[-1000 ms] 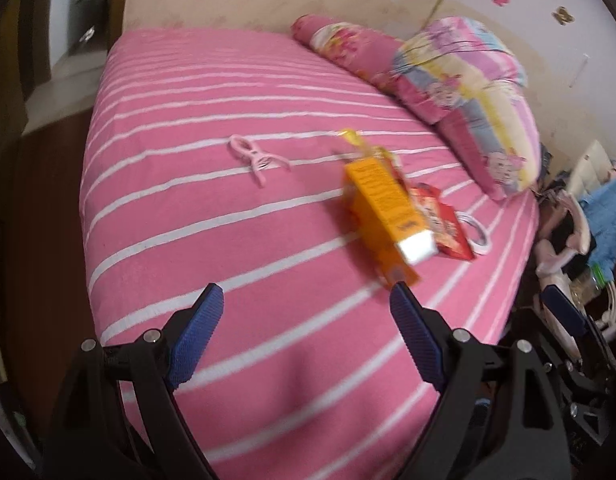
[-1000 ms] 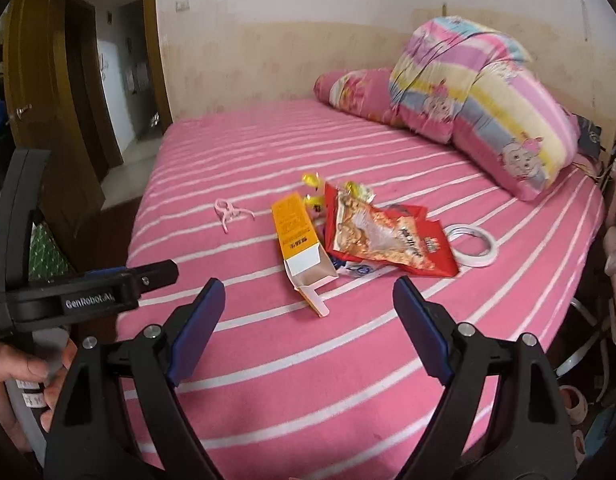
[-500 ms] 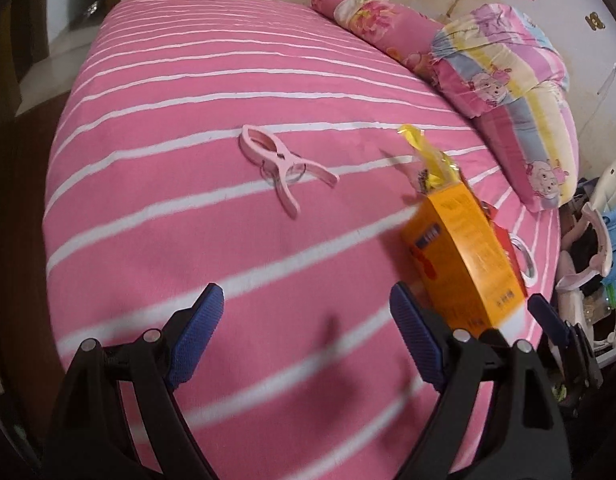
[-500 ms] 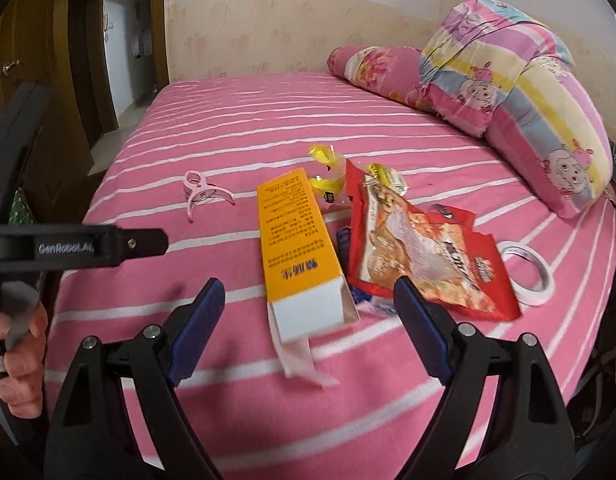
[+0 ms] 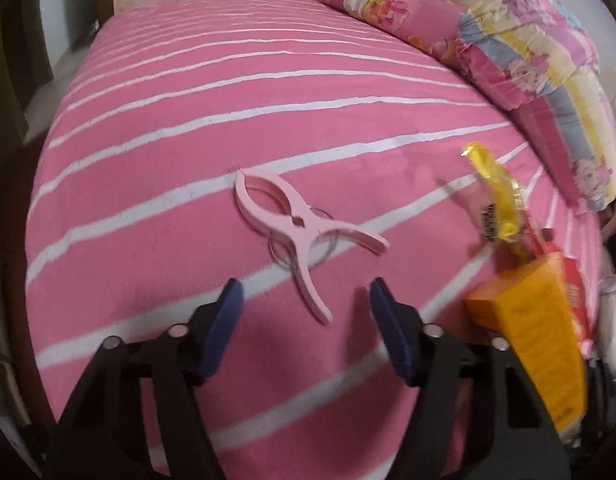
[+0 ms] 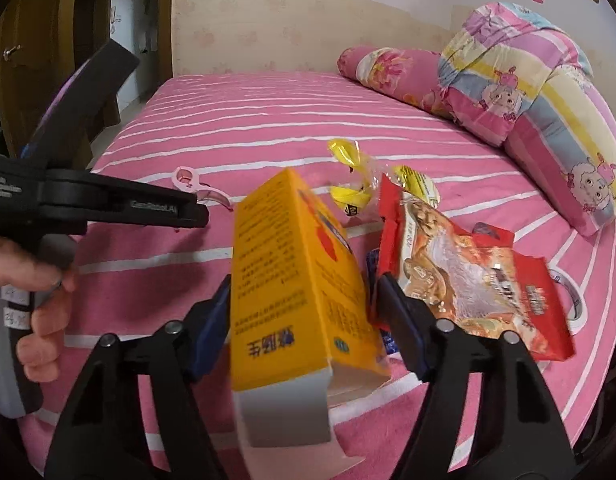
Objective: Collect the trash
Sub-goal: 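Grasp the pink plastic clip with the left gripper while the right grasps the orange medicine box, then lift the clip and orange box and carry them over the wastebasket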
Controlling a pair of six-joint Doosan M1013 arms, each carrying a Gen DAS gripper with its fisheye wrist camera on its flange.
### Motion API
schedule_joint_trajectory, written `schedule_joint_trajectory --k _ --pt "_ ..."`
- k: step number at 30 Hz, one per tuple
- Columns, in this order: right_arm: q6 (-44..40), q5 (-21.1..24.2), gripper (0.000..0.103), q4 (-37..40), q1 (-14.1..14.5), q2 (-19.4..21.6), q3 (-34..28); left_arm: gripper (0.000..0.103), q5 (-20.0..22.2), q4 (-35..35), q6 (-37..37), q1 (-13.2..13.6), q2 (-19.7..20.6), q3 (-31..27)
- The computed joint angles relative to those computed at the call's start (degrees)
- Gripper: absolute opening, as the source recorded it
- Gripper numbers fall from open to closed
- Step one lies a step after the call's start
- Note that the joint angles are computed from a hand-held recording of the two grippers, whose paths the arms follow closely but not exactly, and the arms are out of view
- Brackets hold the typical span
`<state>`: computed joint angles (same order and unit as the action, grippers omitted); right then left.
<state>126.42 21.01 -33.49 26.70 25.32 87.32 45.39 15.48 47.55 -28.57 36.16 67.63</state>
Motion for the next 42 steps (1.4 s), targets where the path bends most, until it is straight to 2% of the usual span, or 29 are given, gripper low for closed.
schedule_joint_trajectory --k 1,3,4,5,6,8,13,19,23,31,34,39,42 --pt "0.4 0.4 0.063 -0.2 -0.1 0.1 -0.2 0.053 0.6 1.6 -0.5 -0.3 0.2 -0.3" --pt "0.5 0.4 0.056 0.6 -0.4 0.1 -0.2 0.032 1.5 5.5 -1.5 -0.9 0.4 -0.3" --pt "0.5 -0.1 0.05 1.6 -0.7 -0.1 0.0 0.028 1.7 6.1 -1.6 -1.0 0.5 -0.4" --pt "1.2 -0.5 0.046 1.8 -0.9 -0.2 0.2 0.016 1.3 6.0 -1.7 -1.0 0.4 -0.1" --pt "1.7 -0.7 0.043 2.0 -1.1 -0.4 0.3 0.009 1.2 5.7 -1.5 -0.9 0.2 0.0" --pt "1.6 -2.0 0.043 3.7 -1.5 -0.9 0.9 0.005 0.7 4.9 -1.0 -0.8 -0.1 0.3" --pt "1.5 -5.0 0.042 6.4 -2.0 -2.5 2.5 0.004 -2.2 2.1 -0.5 -0.6 -1.5 2.3" --pt "-7.3 -6.6 0.042 18.7 -2.7 -4.4 4.5 0.004 -6.3 -2.5 0.2 -0.9 -4.3 6.3" --pt "-9.6 -7.3 0.043 21.6 -2.4 -6.1 6.1 0.004 -8.1 -2.6 -0.7 -1.8 -6.3 8.9" --pt "-7.7 -2.5 0.046 19.5 -0.8 -8.0 8.3 0.004 -9.7 -5.2 -1.6 -3.7 -9.3 14.1" --pt "-3.6 -1.3 0.047 14.6 0.1 -8.5 8.9 0.004 -10.1 -5.1 -1.8 -4.5 -10.1 15.5" --pt "0.0 -0.5 0.047 11.3 1.1 -9.7 10.4 0.004 -10.9 -5.8 -2.7 -5.2 -11.4 17.6" --pt "2.9 0.8 0.051 8.7 1.7 -10.4 11.1 0.004 -11.0 -5.7 -3.3 -5.5 -11.9 18.2"
